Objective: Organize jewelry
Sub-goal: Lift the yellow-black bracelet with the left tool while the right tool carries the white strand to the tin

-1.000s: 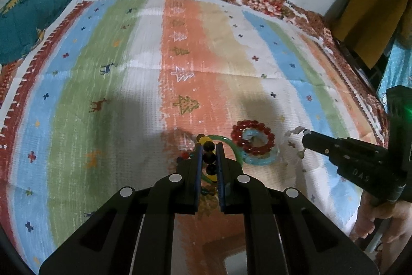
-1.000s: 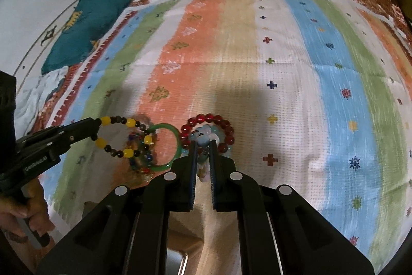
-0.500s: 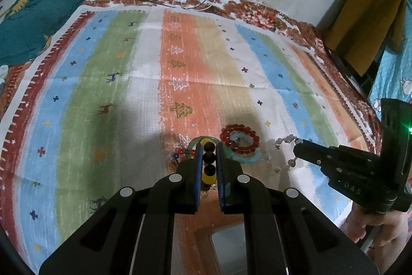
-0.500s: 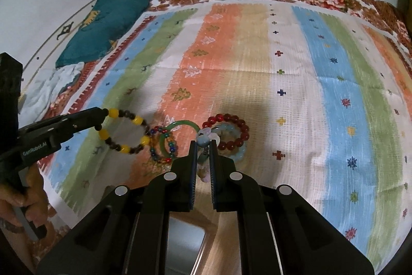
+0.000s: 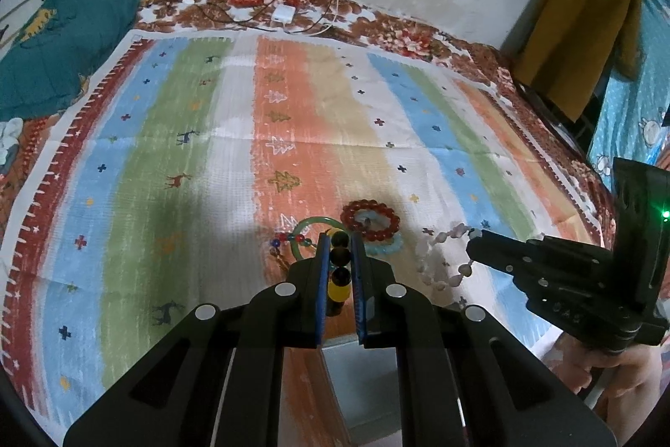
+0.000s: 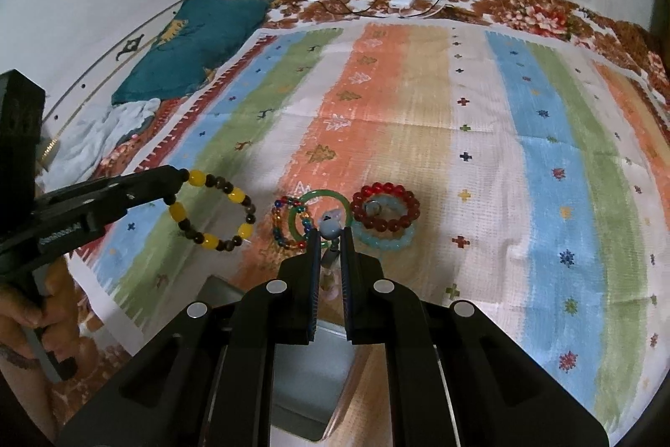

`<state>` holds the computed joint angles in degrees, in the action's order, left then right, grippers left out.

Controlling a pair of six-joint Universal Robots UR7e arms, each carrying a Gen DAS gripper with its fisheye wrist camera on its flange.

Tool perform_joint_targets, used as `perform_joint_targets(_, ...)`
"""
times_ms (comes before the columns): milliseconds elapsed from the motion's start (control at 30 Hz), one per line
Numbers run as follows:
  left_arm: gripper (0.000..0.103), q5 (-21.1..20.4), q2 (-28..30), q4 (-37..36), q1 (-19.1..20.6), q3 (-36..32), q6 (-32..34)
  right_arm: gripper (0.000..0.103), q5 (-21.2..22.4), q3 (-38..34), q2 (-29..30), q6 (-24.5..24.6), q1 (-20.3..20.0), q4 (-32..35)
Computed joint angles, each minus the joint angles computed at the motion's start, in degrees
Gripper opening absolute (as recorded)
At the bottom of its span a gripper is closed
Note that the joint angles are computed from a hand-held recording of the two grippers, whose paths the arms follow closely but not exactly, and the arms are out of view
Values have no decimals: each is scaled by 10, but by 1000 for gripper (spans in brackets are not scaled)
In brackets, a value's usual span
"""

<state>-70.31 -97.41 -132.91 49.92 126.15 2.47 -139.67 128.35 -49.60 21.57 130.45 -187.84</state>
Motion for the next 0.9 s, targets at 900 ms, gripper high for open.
perform_joint_targets(900,9,-10,-113,72,-53,61,-25,10,35,37,2,45,48,-6)
